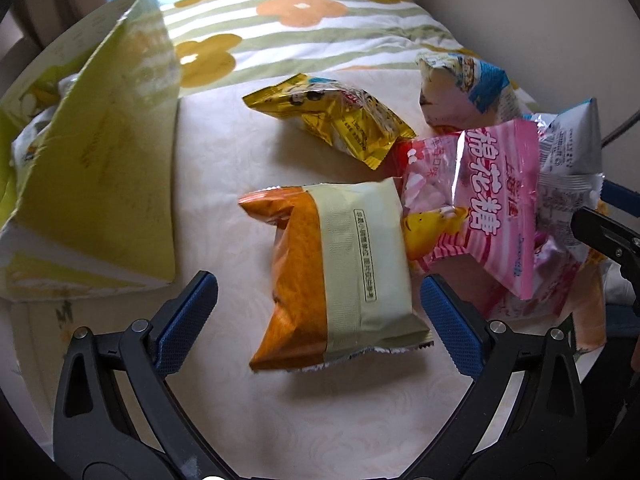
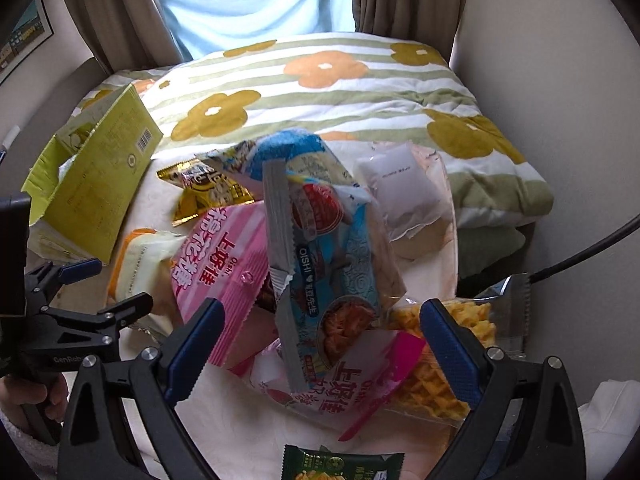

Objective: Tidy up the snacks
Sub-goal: 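Grasp the orange-and-cream bag with the left tool while the right tool grasps a blue-and-white bag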

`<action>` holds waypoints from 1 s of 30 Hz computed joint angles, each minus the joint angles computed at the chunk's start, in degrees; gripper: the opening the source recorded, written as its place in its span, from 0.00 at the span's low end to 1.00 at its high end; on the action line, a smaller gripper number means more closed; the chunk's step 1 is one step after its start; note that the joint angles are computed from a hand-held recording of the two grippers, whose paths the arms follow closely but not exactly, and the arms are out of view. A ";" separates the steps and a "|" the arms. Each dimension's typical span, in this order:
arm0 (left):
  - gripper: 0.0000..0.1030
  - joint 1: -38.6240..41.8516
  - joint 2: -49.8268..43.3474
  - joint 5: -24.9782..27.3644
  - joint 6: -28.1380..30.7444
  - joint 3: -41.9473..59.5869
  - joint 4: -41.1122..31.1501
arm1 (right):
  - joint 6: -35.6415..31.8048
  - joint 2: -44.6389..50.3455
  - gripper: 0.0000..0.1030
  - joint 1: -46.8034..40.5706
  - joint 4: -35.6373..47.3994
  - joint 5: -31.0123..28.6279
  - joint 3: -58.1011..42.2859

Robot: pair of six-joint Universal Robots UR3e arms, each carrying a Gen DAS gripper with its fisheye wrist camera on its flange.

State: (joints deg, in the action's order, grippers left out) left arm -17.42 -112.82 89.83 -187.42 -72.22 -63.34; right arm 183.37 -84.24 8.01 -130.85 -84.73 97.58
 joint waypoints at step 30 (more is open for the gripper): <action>0.62 1.29 -1.69 -3.84 1.89 2.30 -2.49 | -2.51 9.88 0.69 2.18 0.04 -5.69 -6.65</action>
State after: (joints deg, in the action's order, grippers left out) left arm -16.14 -114.52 85.99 -185.53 -69.92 -65.82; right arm 180.86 -74.36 10.18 -130.81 -90.42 90.93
